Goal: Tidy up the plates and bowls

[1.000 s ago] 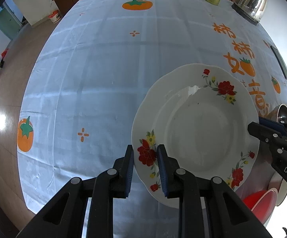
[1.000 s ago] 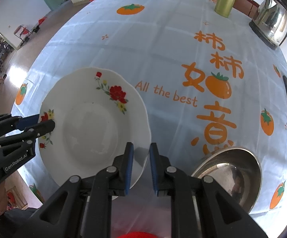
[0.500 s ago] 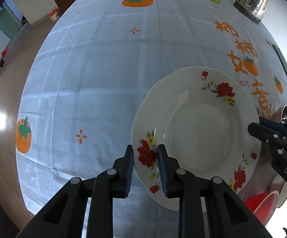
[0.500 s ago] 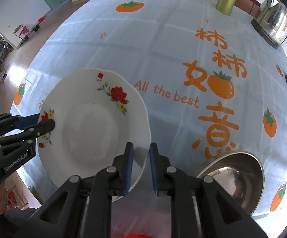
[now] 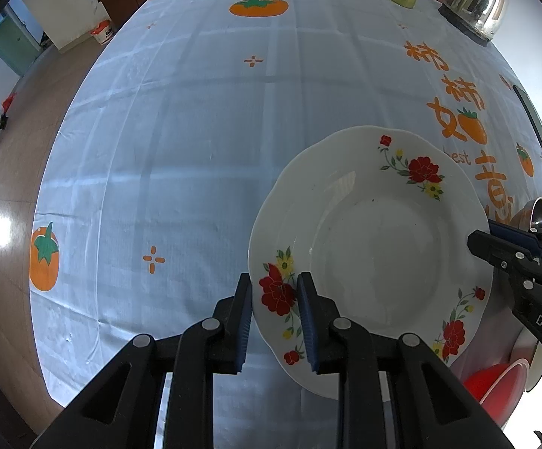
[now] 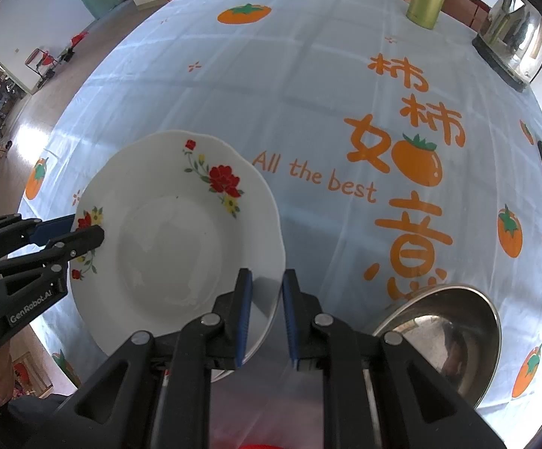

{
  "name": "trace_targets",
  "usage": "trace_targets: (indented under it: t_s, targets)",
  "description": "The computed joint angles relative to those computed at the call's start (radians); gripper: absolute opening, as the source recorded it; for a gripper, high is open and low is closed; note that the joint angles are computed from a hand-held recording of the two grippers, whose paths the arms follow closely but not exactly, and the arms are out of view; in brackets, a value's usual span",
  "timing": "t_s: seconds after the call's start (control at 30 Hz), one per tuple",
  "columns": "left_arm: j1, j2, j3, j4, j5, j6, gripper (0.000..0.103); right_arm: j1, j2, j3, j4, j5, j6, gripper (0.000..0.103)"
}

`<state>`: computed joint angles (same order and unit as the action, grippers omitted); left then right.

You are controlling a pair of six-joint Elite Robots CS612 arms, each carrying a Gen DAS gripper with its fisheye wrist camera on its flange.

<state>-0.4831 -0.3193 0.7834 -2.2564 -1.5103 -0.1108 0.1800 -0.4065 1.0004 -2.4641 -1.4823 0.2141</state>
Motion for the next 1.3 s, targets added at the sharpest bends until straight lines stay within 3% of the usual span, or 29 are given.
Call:
trace_targets:
  t_s: [0.53, 0.7, 0.8, 1.13, 1.3]
  targets:
    - [0.008, -0.009, 0.019, -0.018, -0.039, -0.021, 0.028, 0.002, -0.005, 0.023, -0.042, -0.007, 0.015, 0.020]
    - [0.010, -0.021, 0.035, -0.032, -0.037, -0.045, 0.032, 0.003, -0.021, 0.048, -0.076, 0.000, 0.018, 0.034]
    - [0.010, -0.037, 0.062, -0.061, -0.035, -0.051, 0.032, 0.003, -0.034, 0.070, -0.104, 0.001, 0.022, 0.036]
    - [-0.010, -0.122, 0.202, -0.160, -0.084, 0.072, 0.033, 0.003, -0.139, 0.257, -0.259, -0.011, 0.079, 0.036]
    - [-0.025, -0.147, 0.249, -0.160, -0.128, 0.149, 0.033, 0.010, -0.207, 0.391, -0.318, -0.063, 0.115, 0.036]
